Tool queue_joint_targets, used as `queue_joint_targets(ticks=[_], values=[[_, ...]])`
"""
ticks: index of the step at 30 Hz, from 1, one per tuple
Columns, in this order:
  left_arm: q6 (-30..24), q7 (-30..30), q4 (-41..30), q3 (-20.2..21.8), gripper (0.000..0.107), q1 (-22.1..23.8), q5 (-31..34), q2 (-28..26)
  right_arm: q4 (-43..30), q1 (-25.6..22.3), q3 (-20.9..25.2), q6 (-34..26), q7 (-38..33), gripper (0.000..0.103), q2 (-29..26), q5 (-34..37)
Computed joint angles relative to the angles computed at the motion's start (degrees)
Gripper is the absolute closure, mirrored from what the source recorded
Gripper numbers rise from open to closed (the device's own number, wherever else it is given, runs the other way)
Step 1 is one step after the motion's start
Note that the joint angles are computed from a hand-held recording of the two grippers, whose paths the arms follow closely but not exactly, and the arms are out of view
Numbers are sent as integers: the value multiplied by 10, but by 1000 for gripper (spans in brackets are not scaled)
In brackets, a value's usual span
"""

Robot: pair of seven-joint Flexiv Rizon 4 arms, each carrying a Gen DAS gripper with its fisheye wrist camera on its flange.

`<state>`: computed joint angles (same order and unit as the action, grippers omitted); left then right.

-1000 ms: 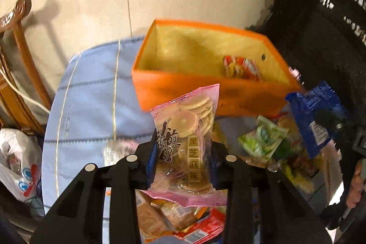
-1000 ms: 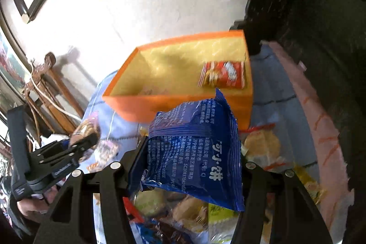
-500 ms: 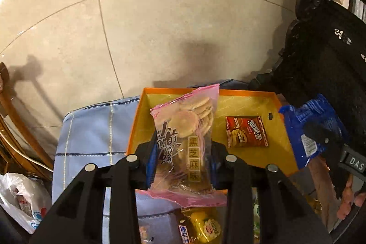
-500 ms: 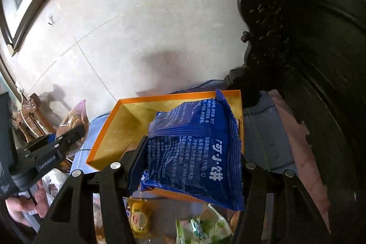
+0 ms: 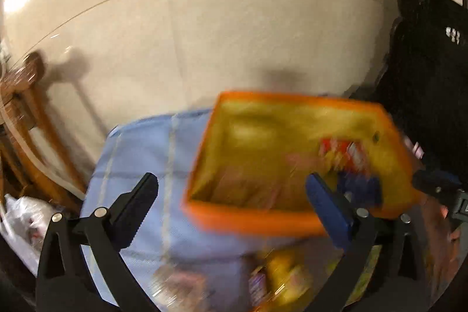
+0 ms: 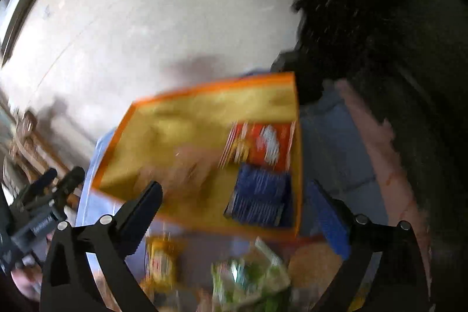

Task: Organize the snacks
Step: 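Lift both bags over the orange box and release them inside, then grasp the clear candy bag with the left gripper while the right grasps the yellow bread bag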

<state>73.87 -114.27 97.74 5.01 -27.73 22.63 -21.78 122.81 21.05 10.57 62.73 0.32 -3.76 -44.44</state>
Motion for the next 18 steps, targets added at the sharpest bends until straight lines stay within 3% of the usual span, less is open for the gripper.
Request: queue_joint_targets(ticks=[5,10,13,15,17,18], values=[[-40,-52,97,44,8,2,80,65,-28,50,23,33,-39,4,-71,58],[-8,-22,186,-2,8,83,1,77,-102,99,17,-13,-68,4,-165,136],[-11,-31,190,-3,8,87,4,70,-138,116,5,-35,-78,4,-201,168],[7,-9,203,-17,8,100,-17,68,-169,124,2,-88,-93,4,-220,189],[17,12,207,-21,8,104,-26,65,-177,120,2,-72,-99,4,-233,214],[18,18,206,-20,8,102,-26,63,-171,131,-13,-69,-83,11,-230,200]])
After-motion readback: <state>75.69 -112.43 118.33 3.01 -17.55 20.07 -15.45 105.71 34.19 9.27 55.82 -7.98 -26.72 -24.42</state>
